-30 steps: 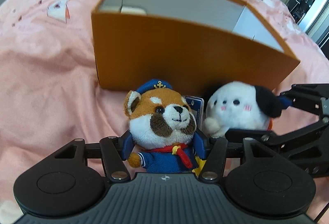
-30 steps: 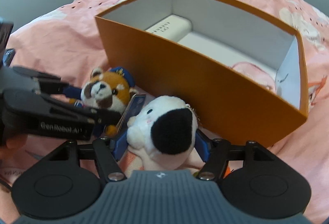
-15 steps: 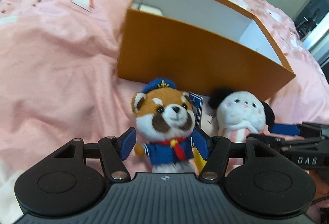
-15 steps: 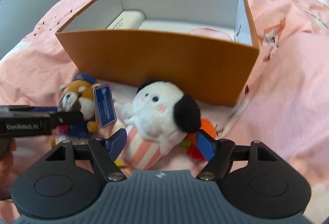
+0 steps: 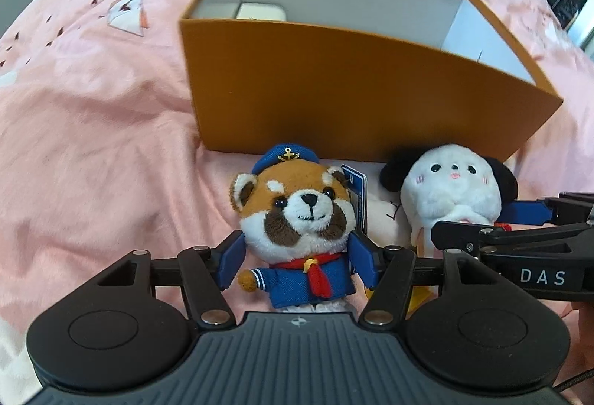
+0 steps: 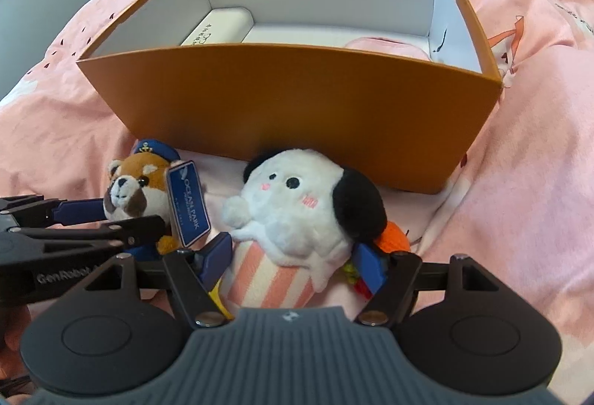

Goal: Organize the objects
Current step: 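Lift and carry the raccoon plush and white plush over the orange box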

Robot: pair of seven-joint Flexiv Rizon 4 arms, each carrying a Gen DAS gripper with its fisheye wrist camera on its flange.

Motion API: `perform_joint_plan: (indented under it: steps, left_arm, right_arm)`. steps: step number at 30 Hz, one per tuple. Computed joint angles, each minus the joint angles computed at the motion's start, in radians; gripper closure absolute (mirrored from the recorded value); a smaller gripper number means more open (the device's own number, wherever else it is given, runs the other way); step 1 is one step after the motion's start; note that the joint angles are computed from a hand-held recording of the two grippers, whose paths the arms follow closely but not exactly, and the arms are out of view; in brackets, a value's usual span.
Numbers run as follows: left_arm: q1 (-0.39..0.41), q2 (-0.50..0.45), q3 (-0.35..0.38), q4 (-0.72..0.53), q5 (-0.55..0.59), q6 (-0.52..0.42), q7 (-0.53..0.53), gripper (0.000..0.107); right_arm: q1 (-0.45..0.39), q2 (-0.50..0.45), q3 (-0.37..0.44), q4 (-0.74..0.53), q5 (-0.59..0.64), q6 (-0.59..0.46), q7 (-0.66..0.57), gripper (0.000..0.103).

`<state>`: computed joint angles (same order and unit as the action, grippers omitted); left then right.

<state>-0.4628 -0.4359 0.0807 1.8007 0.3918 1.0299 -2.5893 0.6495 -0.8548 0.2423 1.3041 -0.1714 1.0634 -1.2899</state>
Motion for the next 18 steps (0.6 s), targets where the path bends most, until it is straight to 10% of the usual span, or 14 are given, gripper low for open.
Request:
perform_joint_plan:
  steps: [18]
  left_arm:
    - [-0.003, -0.004, 0.019, 0.026, -0.015, 0.073, -0.003, 0.046]
  right_arm:
    - [-0.012, 0.001, 0.01, 0.029, 0.014, 0.069, -0.039, 0.039]
